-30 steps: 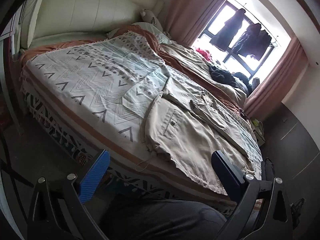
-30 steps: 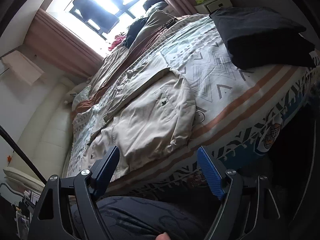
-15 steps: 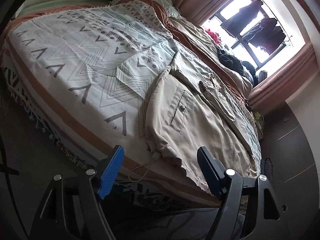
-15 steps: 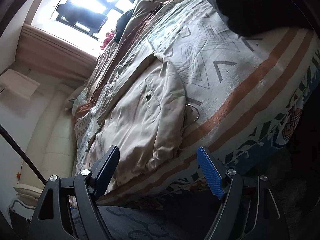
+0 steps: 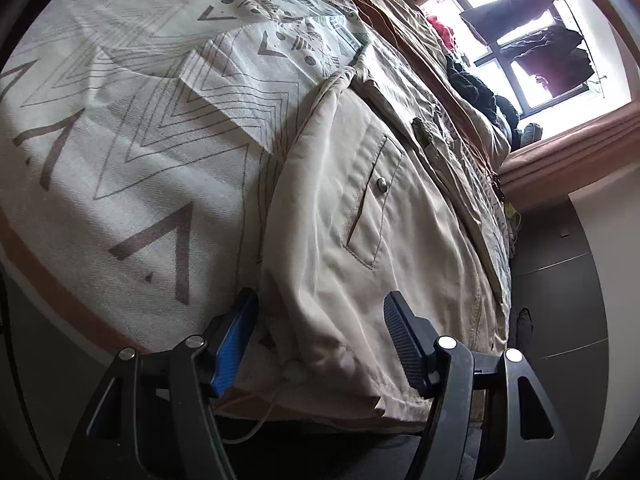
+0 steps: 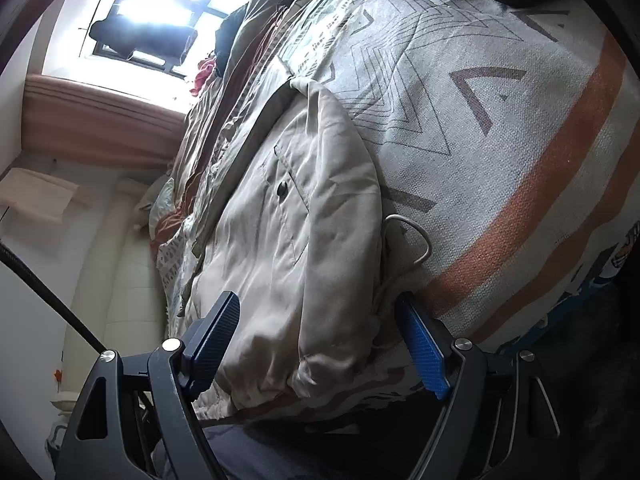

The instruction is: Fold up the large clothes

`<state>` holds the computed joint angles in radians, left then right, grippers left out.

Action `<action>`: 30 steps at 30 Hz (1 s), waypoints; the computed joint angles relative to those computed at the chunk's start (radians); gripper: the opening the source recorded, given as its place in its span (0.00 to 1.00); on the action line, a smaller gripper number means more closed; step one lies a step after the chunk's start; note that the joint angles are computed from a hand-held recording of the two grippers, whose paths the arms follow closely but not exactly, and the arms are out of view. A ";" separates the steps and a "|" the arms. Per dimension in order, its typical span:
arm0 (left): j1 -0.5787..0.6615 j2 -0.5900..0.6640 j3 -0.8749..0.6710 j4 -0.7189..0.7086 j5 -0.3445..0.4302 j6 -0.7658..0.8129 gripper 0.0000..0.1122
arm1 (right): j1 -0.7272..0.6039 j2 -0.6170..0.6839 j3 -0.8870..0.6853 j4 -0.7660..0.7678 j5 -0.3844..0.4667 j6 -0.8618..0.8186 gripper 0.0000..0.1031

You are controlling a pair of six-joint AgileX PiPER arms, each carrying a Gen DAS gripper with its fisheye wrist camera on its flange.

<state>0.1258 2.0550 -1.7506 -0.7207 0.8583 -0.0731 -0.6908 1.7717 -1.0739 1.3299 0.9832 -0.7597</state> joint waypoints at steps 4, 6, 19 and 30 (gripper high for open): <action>0.008 0.048 -0.039 -0.089 0.013 0.038 0.59 | 0.026 0.043 -0.028 0.028 0.015 0.004 0.76; 0.021 0.069 -0.042 -0.166 0.013 0.077 0.59 | 0.045 0.055 -0.044 0.034 -0.002 0.007 0.76; 0.036 0.084 0.006 -0.610 0.001 0.404 0.59 | -0.015 0.132 0.044 0.376 0.207 -0.279 0.76; 0.029 0.128 -0.073 -0.434 0.008 0.273 0.59 | -0.013 0.139 -0.021 0.202 0.077 -0.142 0.76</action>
<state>0.1546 2.1835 -1.8237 -1.1545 0.8660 0.2002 -0.7035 1.9108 -1.0946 1.5317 1.0597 -0.9021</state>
